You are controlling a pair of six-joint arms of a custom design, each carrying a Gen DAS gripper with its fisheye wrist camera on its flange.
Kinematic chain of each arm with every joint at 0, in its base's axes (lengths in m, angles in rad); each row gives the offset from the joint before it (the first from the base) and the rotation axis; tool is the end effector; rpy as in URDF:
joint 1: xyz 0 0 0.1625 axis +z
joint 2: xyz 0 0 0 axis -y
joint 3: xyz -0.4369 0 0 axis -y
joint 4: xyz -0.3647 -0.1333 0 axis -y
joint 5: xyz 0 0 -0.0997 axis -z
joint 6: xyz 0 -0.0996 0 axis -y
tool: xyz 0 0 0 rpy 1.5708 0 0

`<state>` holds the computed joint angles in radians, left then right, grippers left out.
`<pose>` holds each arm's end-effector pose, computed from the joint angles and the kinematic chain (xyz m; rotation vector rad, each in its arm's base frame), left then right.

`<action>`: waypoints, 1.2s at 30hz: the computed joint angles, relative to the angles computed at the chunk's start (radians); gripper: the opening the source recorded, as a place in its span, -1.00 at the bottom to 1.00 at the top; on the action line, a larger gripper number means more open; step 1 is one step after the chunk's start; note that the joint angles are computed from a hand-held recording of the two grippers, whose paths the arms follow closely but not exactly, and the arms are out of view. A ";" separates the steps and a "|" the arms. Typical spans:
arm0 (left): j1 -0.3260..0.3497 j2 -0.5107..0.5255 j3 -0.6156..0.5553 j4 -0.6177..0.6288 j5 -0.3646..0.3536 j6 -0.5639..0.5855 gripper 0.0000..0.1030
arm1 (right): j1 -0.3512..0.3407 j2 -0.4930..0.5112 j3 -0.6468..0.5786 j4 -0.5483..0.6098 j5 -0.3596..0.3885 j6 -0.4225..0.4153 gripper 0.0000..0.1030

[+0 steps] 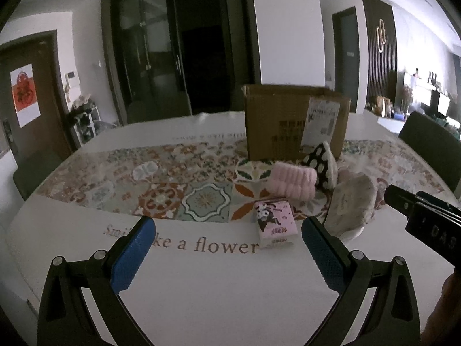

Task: Organize soft objects
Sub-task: 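Grasp the white leaf-print sock with the right tool while the left tool grasps the pink Kuromi tissue pack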

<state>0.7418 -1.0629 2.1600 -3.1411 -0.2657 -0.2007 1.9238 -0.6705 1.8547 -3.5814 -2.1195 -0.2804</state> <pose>-0.1985 -0.4931 0.2419 0.2587 1.9497 -1.1338 0.2872 -0.5441 0.1119 0.4700 -2.3931 1.0853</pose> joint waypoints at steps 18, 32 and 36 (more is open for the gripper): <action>0.135 0.099 -0.142 0.083 -0.147 -0.010 0.92 | -0.080 0.045 -0.101 0.222 0.074 0.119 -0.26; 0.192 0.164 -0.244 0.226 -0.213 -0.038 0.71 | -0.081 0.061 -0.131 0.245 0.089 0.098 -0.35; 0.204 0.168 -0.261 0.273 -0.235 -0.058 0.36 | -0.081 0.069 -0.146 0.258 0.074 0.105 -0.41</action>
